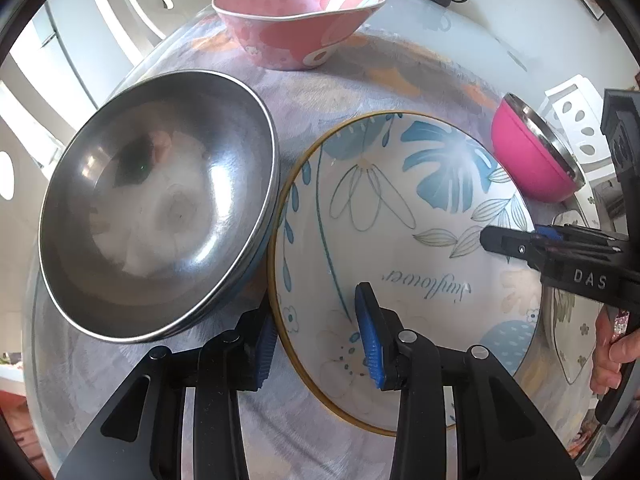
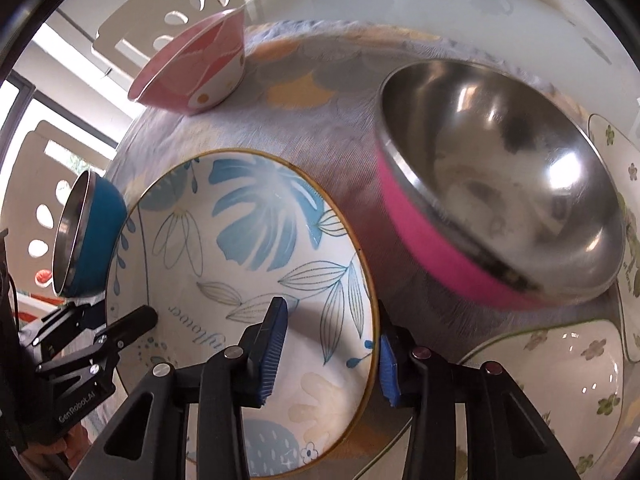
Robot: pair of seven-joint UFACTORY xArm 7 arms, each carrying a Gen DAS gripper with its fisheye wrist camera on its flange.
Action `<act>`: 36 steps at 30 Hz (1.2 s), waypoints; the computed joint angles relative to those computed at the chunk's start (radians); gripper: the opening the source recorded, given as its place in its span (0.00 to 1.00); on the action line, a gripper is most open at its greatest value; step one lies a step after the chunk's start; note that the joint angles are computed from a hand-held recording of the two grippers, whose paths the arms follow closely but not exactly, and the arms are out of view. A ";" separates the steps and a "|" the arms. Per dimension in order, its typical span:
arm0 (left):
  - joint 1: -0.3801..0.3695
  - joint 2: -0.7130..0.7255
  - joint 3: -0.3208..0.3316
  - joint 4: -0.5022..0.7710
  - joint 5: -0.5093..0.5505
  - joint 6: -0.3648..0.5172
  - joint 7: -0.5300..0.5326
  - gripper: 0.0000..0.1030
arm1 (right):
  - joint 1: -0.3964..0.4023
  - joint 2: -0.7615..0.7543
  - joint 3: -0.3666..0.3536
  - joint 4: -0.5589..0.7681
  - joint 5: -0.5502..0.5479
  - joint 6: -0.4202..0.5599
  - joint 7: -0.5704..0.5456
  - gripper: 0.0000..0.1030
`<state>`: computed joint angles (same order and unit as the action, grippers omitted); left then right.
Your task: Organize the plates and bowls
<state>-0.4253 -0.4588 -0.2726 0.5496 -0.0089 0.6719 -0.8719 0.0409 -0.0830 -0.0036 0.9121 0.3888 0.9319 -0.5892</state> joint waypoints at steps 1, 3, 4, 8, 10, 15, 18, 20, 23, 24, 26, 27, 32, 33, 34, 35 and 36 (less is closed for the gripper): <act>-0.005 -0.007 0.006 -0.003 -0.006 0.008 0.008 0.33 | 0.000 -0.017 0.001 -0.013 -0.006 0.013 0.001 0.39; -0.021 -0.030 0.022 -0.017 -0.027 0.027 0.039 0.33 | 0.003 -0.041 0.001 -0.031 -0.022 0.034 0.000 0.39; -0.029 -0.045 0.028 -0.025 -0.038 0.035 0.056 0.33 | 0.005 -0.053 0.001 -0.043 -0.027 0.040 -0.001 0.39; -0.052 -0.087 0.039 -0.047 -0.074 0.073 0.116 0.34 | 0.017 -0.124 0.004 -0.103 -0.057 0.068 0.004 0.39; -0.057 -0.118 0.037 -0.063 -0.088 0.093 0.129 0.34 | 0.025 -0.161 0.005 -0.134 -0.072 0.082 0.016 0.39; -0.077 -0.183 0.023 -0.092 -0.098 0.147 0.161 0.35 | 0.040 -0.261 -0.012 -0.231 -0.060 0.107 0.037 0.39; -0.097 -0.211 0.027 -0.110 -0.117 0.160 0.193 0.35 | 0.043 -0.334 -0.019 -0.293 -0.066 0.120 0.055 0.39; -0.109 -0.224 0.026 -0.117 -0.126 0.170 0.215 0.35 | 0.044 -0.370 -0.027 -0.322 -0.074 0.130 0.058 0.39; -0.128 -0.248 0.017 -0.127 -0.141 0.188 0.234 0.36 | 0.046 -0.373 -0.035 -0.336 -0.075 0.122 0.064 0.39; -0.133 -0.252 0.010 -0.128 -0.146 0.193 0.233 0.36 | 0.040 -0.393 -0.041 -0.346 -0.082 0.132 0.064 0.39; -0.143 -0.259 -0.001 -0.129 -0.151 0.198 0.231 0.36 | 0.034 -0.420 -0.047 -0.365 -0.090 0.145 0.072 0.40; -0.148 -0.257 -0.006 -0.127 -0.153 0.199 0.230 0.36 | 0.031 -0.434 -0.046 -0.378 -0.092 0.147 0.082 0.40; -0.185 -0.242 -0.016 -0.114 -0.169 0.206 0.255 0.36 | 0.019 -0.545 -0.052 -0.450 -0.113 0.188 0.131 0.40; -0.187 -0.235 -0.012 -0.109 -0.170 0.205 0.265 0.36 | 0.008 -0.569 -0.066 -0.456 -0.126 0.212 0.128 0.40; -0.194 -0.231 -0.015 -0.105 -0.173 0.207 0.272 0.36 | 0.003 -0.585 -0.071 -0.464 -0.132 0.224 0.130 0.40; -0.201 -0.227 -0.016 -0.102 -0.176 0.209 0.281 0.36 | -0.004 -0.604 -0.075 -0.473 -0.141 0.241 0.133 0.40; -0.200 -0.205 -0.018 -0.089 -0.176 0.202 0.289 0.36 | -0.006 -0.617 -0.073 -0.481 -0.144 0.249 0.140 0.40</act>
